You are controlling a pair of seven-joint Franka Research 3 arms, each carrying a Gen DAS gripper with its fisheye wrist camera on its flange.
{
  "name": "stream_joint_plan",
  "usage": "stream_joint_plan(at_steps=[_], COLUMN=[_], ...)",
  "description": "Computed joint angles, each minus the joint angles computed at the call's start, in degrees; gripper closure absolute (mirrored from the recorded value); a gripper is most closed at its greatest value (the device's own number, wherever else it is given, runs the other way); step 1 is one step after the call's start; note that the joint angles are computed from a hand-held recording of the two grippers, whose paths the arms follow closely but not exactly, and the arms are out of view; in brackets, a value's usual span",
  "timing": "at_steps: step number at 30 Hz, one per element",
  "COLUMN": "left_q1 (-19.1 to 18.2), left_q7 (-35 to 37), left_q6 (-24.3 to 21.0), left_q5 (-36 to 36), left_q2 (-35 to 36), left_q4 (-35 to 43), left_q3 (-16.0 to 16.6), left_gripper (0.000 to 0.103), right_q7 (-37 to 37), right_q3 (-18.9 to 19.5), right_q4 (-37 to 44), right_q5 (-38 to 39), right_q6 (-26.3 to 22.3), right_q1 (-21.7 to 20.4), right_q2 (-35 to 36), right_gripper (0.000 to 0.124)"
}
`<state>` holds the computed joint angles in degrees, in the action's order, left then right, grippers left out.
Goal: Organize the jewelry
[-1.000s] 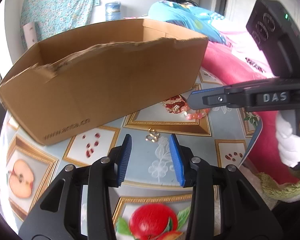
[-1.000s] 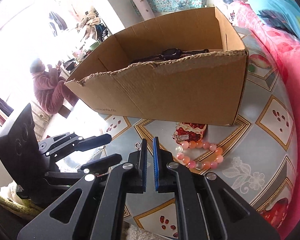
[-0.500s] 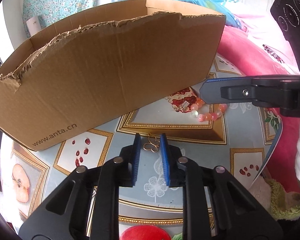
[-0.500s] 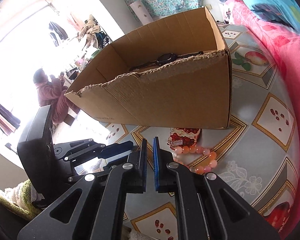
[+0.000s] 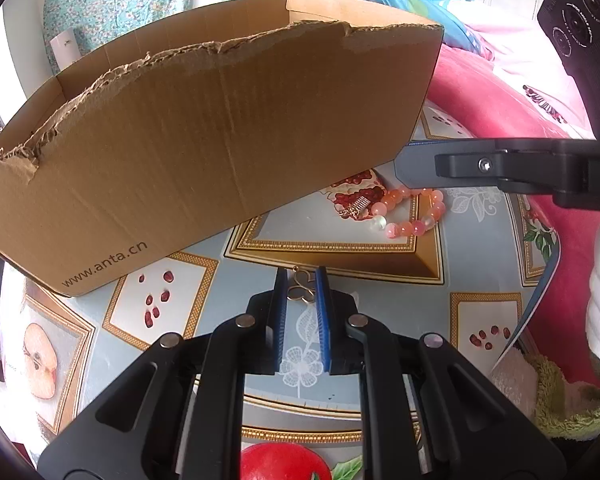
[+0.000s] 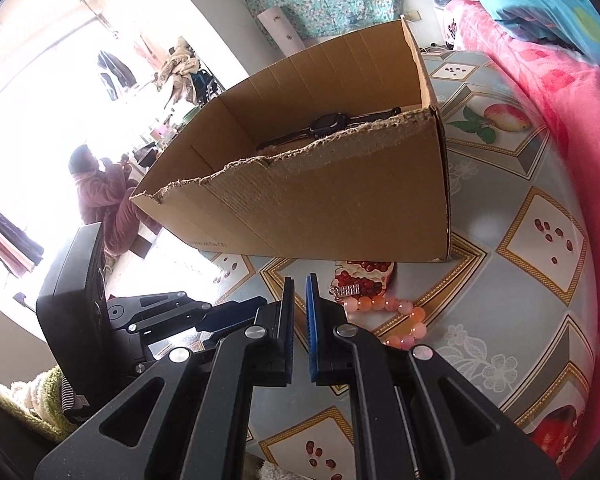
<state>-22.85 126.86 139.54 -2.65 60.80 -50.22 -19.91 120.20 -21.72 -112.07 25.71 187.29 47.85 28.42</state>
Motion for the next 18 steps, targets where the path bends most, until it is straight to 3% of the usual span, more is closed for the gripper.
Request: stream_joint_plan(at_steps=[6,11,15,16,18], left_q1=[0.66,2.34,4.45,4.89,5.78], left_q7=[0.45,0.51,-1.64,-2.69,-5.31], left_q6=[-0.45,2.55,7.27,8.29,9.88], left_q5=[-0.72,-1.82,-1.85,-1.64,-1.18], left_q2=[-0.03,-2.68,-6.35,-7.07,-8.15], left_q4=[0.25,-3.93,-9.56,-10.65,-12.13], left_q3=[-0.49,-1.06,-0.53,-0.2,0.56], left_gripper=[0.09,0.09,0.09,0.09,0.09], right_q7=[0.16,0.81,-0.24,-0.75,-2.11], right_q3=[-1.46,-3.1,1.68,3.45,7.7], right_q4=[-0.09,0.28,2.8,4.16,6.95], right_q5=[0.27,-0.26,-2.55,-3.49,-5.47], right_q6=[-0.15,-0.9,-2.12,-2.9,-3.3], right_q1=[1.47,3.12,-1.16,-2.67,-6.15], right_q2=[0.12,0.38,1.0,1.57,2.95], right_gripper=[0.117,0.117,0.117,0.114,0.085])
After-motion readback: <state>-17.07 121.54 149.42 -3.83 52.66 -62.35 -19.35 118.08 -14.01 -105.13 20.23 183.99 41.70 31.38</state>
